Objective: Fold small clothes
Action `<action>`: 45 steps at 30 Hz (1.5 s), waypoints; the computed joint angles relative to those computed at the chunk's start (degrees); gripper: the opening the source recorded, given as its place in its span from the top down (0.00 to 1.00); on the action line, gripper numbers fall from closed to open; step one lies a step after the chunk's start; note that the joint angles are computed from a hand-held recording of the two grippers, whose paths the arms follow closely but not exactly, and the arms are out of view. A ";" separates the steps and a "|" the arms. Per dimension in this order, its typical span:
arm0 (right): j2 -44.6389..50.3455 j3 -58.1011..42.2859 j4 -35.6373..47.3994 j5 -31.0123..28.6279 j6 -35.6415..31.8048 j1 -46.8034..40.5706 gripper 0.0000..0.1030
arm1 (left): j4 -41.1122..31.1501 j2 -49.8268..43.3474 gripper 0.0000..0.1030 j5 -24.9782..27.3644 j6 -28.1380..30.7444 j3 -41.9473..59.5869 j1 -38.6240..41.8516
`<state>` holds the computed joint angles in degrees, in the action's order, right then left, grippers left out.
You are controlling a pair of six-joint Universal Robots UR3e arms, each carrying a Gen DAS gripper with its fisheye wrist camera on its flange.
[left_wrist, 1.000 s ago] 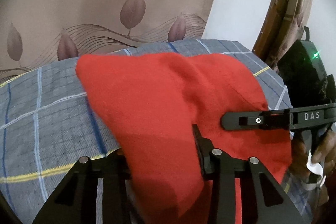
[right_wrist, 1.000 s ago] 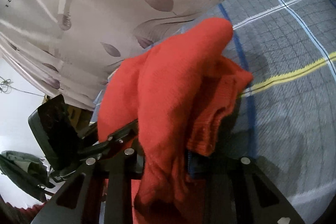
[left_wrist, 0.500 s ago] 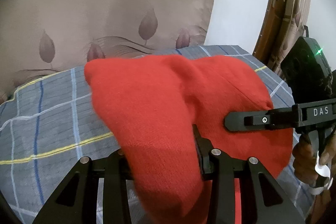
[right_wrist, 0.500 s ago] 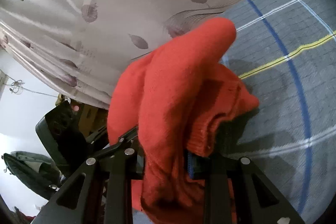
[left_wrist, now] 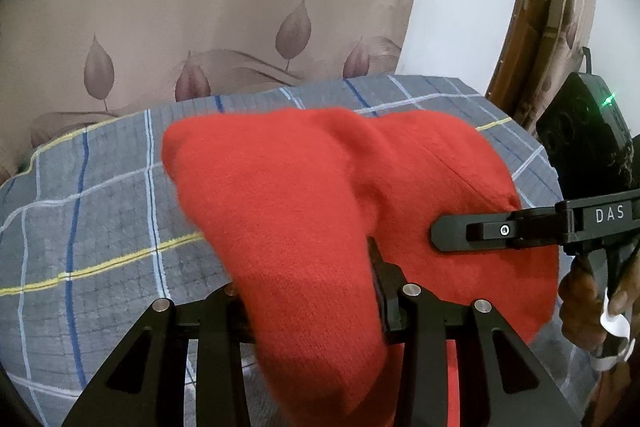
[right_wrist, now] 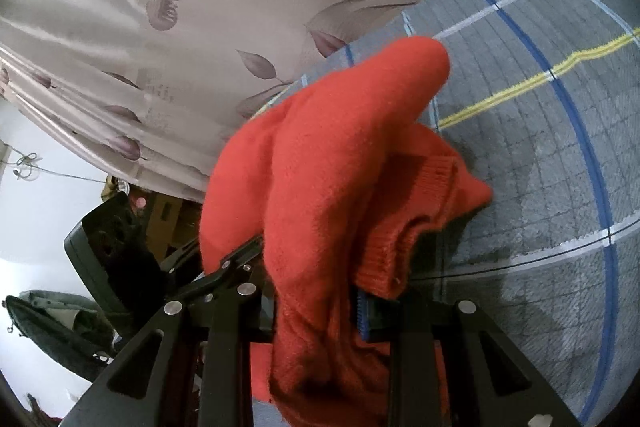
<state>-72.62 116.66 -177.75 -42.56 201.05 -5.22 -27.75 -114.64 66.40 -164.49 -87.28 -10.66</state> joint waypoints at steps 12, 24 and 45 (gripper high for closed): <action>1.33 -1.19 3.05 -1.67 -4.23 0.22 0.68 | -9.38 -3.36 0.37 -11.75 0.13 3.14 8.13; 3.26 -0.53 9.28 4.06 -14.80 -1.35 0.49 | -33.26 -8.68 0.16 -25.13 15.51 11.55 10.98; -4.13 -1.54 4.28 -9.94 -6.77 8.77 0.80 | -1.96 8.36 0.58 -11.12 4.41 -10.12 6.23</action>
